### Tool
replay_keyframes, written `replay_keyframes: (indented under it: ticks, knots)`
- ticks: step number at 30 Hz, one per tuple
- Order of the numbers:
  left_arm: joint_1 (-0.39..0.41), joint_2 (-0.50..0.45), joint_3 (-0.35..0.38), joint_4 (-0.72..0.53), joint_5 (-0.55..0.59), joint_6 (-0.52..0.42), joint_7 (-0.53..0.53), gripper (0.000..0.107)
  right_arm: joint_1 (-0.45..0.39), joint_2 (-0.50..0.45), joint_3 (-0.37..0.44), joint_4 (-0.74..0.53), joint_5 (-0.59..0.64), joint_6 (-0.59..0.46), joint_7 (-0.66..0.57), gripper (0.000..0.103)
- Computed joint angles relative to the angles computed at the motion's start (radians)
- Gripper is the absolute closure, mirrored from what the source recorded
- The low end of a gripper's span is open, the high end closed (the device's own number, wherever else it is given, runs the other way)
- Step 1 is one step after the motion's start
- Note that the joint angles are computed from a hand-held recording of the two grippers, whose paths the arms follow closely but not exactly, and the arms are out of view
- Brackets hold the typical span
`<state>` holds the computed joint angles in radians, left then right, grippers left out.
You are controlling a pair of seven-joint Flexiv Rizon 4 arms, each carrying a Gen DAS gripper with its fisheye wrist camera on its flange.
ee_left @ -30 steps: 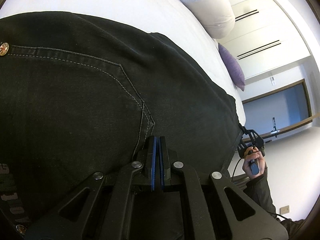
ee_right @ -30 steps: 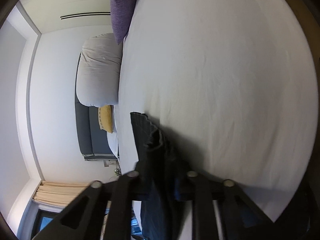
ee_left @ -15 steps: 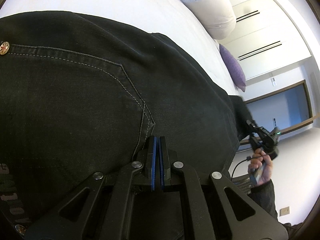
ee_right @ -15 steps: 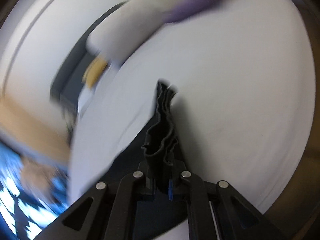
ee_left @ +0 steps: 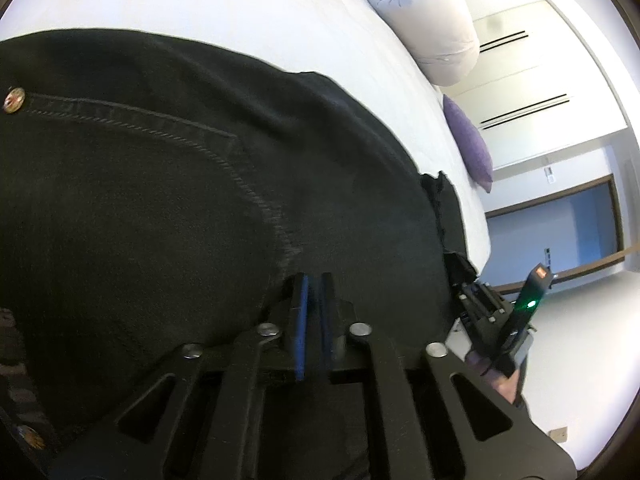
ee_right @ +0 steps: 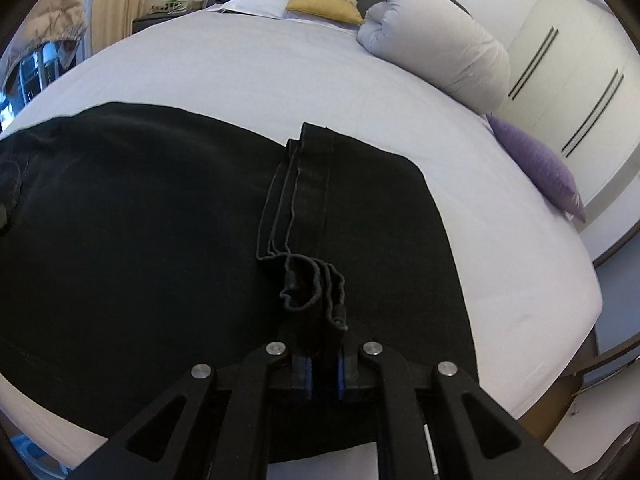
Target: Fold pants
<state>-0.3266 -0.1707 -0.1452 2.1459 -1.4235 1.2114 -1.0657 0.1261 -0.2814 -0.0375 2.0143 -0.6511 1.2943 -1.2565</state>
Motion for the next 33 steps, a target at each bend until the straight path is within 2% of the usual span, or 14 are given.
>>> replay_keyframes:
  ticks: [1, 3, 5, 7, 11, 13, 21, 23, 25, 26, 27, 28, 30, 33]
  knots:
    - [-0.004, -0.001, -0.007, -0.010, -0.035, 0.002, 0.017, 0.080, 0.014, 0.006, -0.027, 0.015, -0.055, 0.017, 0.028, 0.093]
    - [-0.020, -0.006, -0.021, -0.037, -0.132, 0.012, 0.078, 0.032, 0.030, 0.024, -0.070, 0.049, -0.173, 0.063, 0.104, 0.093]
    - [-0.037, -0.021, -0.025, -0.077, -0.164, 0.033, 0.092, 0.014, 0.033, 0.041, -0.095, 0.065, -0.284, 0.104, 0.179, 0.093]
    - [-0.037, -0.046, -0.027, -0.115, -0.159, 0.012, 0.080, 0.013, 0.029, 0.066, -0.110, 0.083, -0.417, 0.146, 0.265, 0.093]
    - [-0.002, -0.113, -0.041, -0.189, -0.139, -0.116, 0.012, 0.013, 0.001, 0.103, -0.116, 0.101, -0.708, 0.214, 0.443, 0.093]
    - [0.017, -0.151, -0.051, -0.227, -0.101, -0.182, -0.022, 0.013, -0.020, 0.128, -0.091, 0.121, -0.772, 0.213, 0.478, 0.093]
    - [0.073, -0.230, -0.074, -0.319, 0.025, -0.274, -0.127, 0.013, -0.092, 0.151, 0.026, 0.124, -0.884, 0.213, 0.570, 0.093]
    - [0.084, -0.237, -0.078, -0.336, 0.066, -0.286, -0.148, 0.018, -0.099, 0.139, 0.043, 0.104, -0.913, 0.210, 0.584, 0.093]
    - [0.097, -0.233, -0.069, -0.340, 0.138, -0.301, -0.160, 0.043, -0.106, 0.136, 0.055, 0.099, -0.921, 0.213, 0.583, 0.093]
    - [0.105, -0.232, -0.068, -0.341, 0.166, -0.315, -0.167, 0.069, -0.107, 0.135, 0.059, 0.096, -0.927, 0.214, 0.585, 0.093]
    - [0.113, -0.228, -0.065, -0.339, 0.193, -0.325, -0.177, 0.083, -0.111, 0.138, 0.062, 0.099, -0.942, 0.219, 0.591, 0.093]
    - [0.119, -0.223, -0.059, -0.336, 0.226, -0.332, -0.185, 0.084, -0.112, 0.139, 0.067, 0.100, -0.943, 0.221, 0.587, 0.093]
    - [0.131, -0.208, -0.058, -0.323, 0.253, -0.337, -0.161, 0.098, -0.107, 0.138, 0.077, 0.105, -0.927, 0.224, 0.560, 0.093]
    - [0.142, -0.194, -0.044, -0.322, 0.328, -0.342, -0.140, 0.100, -0.102, 0.148, 0.087, 0.122, -0.952, 0.236, 0.555, 0.092]
